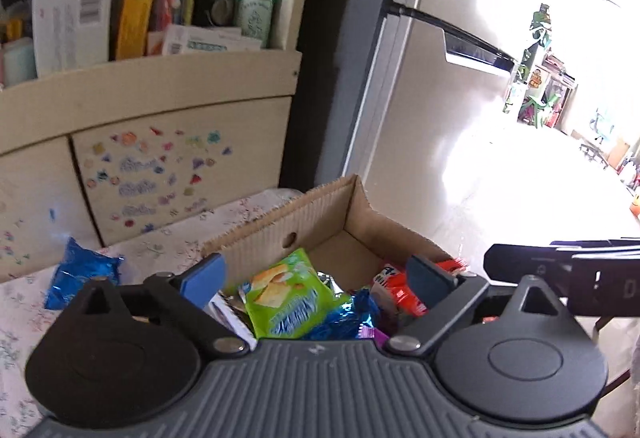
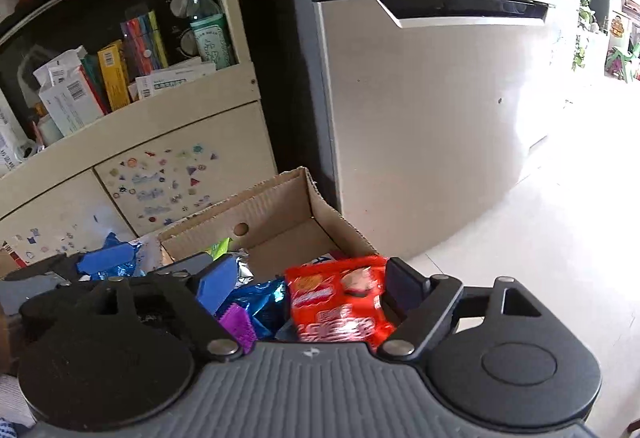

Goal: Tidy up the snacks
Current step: 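Lower the red packet into the box with the right tool while the left tool drops the green packet, then withdraw both open tools from the box back over the table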

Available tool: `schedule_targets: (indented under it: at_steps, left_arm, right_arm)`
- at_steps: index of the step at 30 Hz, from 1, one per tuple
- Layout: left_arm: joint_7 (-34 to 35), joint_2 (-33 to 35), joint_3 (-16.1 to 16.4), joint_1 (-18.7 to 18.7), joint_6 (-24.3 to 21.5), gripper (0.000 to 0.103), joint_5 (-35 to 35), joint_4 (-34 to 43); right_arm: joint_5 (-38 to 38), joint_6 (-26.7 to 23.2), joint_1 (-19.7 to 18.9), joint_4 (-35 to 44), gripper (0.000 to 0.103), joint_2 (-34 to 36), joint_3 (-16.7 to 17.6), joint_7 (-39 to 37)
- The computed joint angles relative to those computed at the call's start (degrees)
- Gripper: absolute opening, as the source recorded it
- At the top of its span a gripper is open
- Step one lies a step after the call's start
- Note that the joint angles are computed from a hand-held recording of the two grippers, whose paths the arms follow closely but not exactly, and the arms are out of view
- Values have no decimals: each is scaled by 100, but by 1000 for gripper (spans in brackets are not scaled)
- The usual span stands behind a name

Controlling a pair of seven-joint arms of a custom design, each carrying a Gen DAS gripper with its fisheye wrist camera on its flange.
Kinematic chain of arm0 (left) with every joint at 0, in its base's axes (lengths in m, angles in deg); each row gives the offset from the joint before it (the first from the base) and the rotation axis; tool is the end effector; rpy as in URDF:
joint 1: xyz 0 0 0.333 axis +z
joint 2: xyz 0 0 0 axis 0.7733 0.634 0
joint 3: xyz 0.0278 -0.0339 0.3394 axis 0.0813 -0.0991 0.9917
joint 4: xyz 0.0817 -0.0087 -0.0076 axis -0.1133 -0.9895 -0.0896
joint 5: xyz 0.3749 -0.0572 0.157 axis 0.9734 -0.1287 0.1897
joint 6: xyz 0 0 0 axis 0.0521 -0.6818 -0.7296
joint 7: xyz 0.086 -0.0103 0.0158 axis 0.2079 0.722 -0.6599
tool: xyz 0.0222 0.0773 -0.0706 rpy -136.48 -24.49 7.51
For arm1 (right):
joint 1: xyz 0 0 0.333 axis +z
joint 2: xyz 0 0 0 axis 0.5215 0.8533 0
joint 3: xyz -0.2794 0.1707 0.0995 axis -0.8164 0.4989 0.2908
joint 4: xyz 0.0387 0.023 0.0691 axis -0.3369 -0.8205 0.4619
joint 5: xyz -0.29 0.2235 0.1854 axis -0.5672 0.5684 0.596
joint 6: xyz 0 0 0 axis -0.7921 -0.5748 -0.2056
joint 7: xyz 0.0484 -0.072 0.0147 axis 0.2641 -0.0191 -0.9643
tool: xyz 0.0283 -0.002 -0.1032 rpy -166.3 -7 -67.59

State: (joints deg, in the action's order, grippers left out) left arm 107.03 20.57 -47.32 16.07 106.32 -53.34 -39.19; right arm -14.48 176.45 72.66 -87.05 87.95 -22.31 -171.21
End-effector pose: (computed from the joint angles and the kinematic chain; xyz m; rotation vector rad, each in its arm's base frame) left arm 0.5606 -0.3990 0.3453 -1.4128 2.1030 -1.2105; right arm 0.4527 0.4705 0.3957 -1.4101 2.0005 -0.7820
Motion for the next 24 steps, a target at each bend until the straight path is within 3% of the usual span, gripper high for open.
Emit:
schedule_targets:
  at_steps: [7,10,17,21,24]
  left_arm:
    - [81,-312,517,-369,-213,98,-196,-346]
    - [115,-442,1018,-777,-336,97,-354,-518]
    - [81,-735,1062,-602,-342,98,-340,-927]
    - [28,-909,736,-179,-357,98,-226,-1124]
    - [95,-998,919,-287,-363,98,-248,-1253]
  right_arm:
    - [-89,276,-4,75,89,92,-20,-96]
    - [-97,389,21,164,89,177,-40,-227]
    - [-174,697,108,385,90,368,-133,-391]
    - [-120,805,168,549,90,512,-189,-551]
    - [-51,881,216,664,90,616,-235,-708]
